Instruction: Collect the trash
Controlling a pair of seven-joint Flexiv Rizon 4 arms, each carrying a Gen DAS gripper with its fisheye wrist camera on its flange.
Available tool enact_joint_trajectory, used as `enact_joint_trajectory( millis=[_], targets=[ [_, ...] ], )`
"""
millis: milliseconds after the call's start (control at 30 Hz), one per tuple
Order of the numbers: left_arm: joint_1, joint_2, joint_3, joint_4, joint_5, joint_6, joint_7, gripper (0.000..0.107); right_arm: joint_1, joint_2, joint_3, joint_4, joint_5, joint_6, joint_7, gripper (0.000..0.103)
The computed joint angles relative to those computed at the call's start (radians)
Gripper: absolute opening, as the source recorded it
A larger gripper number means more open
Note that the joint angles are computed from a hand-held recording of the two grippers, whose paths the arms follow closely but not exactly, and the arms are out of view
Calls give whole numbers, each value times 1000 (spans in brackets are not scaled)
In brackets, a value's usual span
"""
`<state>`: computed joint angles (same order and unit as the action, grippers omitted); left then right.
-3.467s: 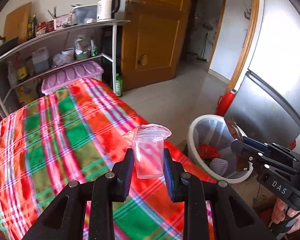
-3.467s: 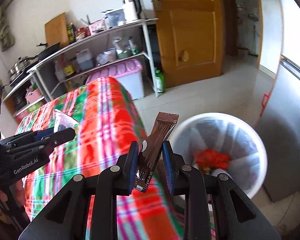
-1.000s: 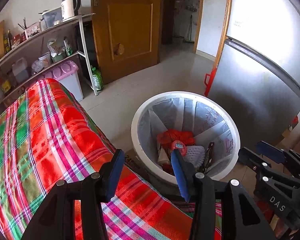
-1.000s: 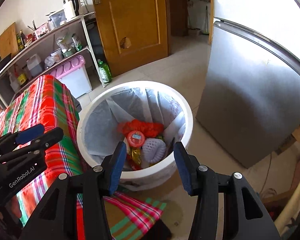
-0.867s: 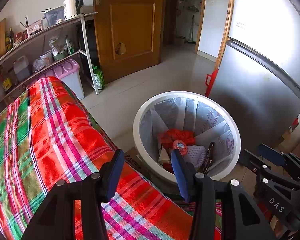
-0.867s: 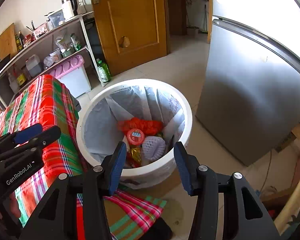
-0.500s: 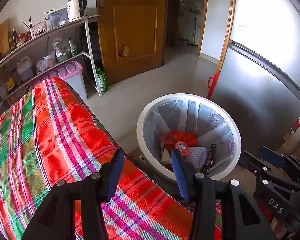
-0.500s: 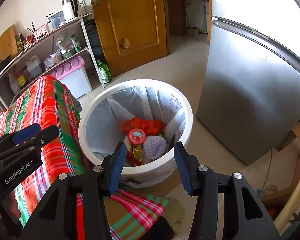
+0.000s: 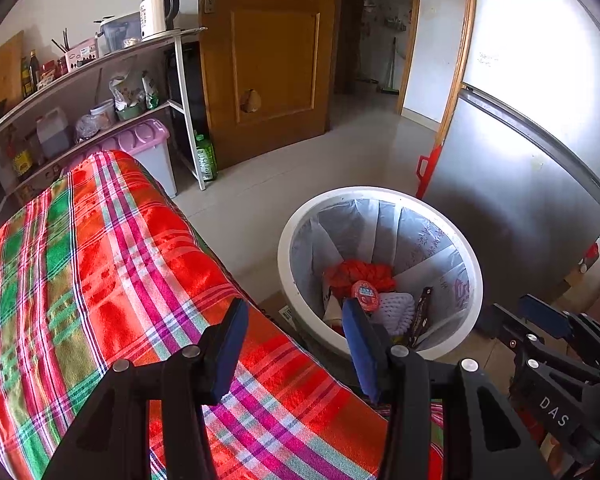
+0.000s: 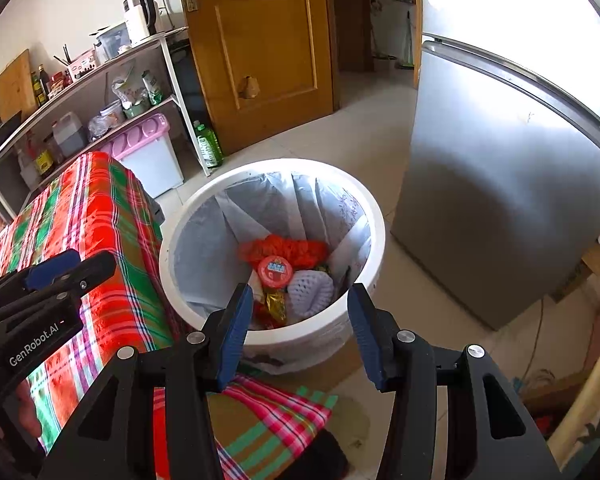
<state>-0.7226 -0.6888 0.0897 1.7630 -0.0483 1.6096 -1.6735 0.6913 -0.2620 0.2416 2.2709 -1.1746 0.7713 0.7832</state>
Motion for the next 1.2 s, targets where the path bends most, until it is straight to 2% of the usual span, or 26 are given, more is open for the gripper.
enact_joint_trajectory(
  millis=[1200],
  targets=[
    [0, 7, 4, 12, 6, 2, -13, 49, 7, -2, 3, -5, 12, -8, -2, 50]
  ],
)
